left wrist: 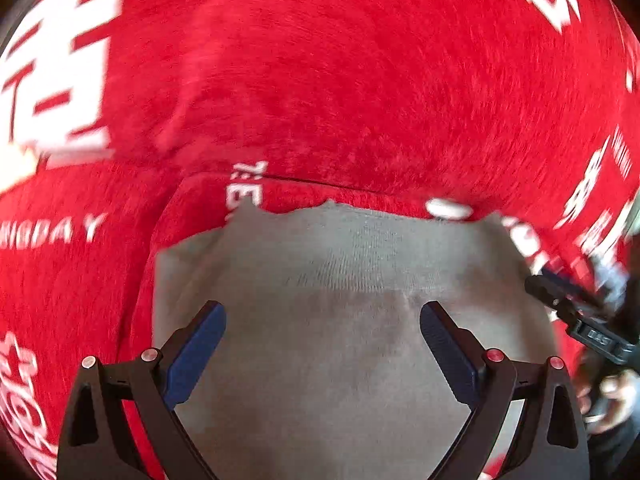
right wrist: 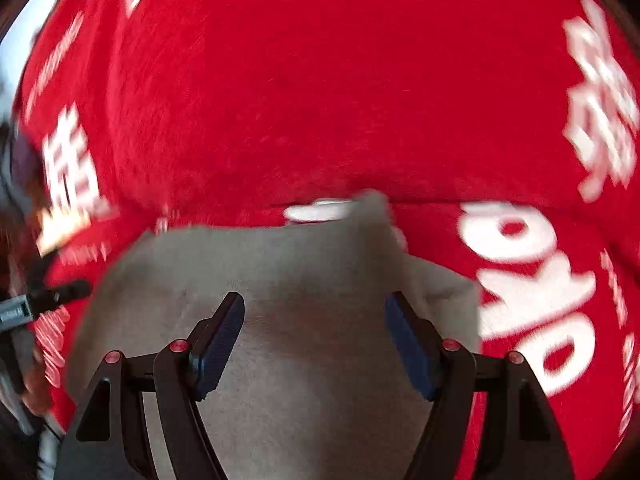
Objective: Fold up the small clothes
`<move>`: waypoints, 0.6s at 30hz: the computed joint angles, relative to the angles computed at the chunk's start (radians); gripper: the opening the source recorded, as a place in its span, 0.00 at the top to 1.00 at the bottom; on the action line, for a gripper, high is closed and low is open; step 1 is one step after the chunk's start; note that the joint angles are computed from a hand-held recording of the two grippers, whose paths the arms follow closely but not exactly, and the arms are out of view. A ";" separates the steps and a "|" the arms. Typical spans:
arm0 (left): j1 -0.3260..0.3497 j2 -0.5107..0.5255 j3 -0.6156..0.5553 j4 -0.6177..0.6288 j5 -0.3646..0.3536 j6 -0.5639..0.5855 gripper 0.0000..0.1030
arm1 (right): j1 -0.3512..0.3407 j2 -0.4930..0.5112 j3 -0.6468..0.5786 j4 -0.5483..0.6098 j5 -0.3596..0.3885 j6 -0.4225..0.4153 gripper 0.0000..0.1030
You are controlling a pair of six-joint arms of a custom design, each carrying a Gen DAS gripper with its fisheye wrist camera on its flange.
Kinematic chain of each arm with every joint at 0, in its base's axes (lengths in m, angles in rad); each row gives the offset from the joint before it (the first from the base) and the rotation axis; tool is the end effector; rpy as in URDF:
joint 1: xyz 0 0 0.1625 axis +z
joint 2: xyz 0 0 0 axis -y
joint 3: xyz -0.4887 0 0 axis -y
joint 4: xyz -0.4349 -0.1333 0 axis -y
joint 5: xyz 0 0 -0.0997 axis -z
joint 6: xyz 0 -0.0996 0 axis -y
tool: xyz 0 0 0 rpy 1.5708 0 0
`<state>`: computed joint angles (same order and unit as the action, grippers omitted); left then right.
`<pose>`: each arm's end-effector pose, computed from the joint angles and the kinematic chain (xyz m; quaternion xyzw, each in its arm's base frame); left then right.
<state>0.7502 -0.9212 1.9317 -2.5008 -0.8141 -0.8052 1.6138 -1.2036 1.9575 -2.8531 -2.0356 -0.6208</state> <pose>-0.3163 -0.5704 0.1031 0.0220 0.9284 -0.2424 0.2809 0.1154 -0.6191 0.2943 0.2492 -0.9077 0.1802 0.2855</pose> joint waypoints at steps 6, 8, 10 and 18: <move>0.077 0.046 -0.070 0.164 0.052 -0.139 0.05 | -0.011 0.111 -0.078 -0.021 -0.175 -0.010 0.26; 0.092 0.028 -0.047 0.210 0.082 -0.215 0.05 | -0.043 0.111 -0.105 0.029 -0.192 0.063 0.26; 0.112 -0.011 0.007 0.117 0.035 -0.213 0.05 | -0.092 0.068 -0.119 0.106 -0.084 0.176 0.22; 0.017 -0.076 0.048 0.186 0.105 -0.367 0.05 | -0.005 0.019 -0.023 -0.073 -0.183 0.128 0.21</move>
<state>0.7670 -0.9975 1.9799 -2.3148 -0.7093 -1.1719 1.6088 -1.1845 1.9345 -2.9258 -2.2191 -0.4928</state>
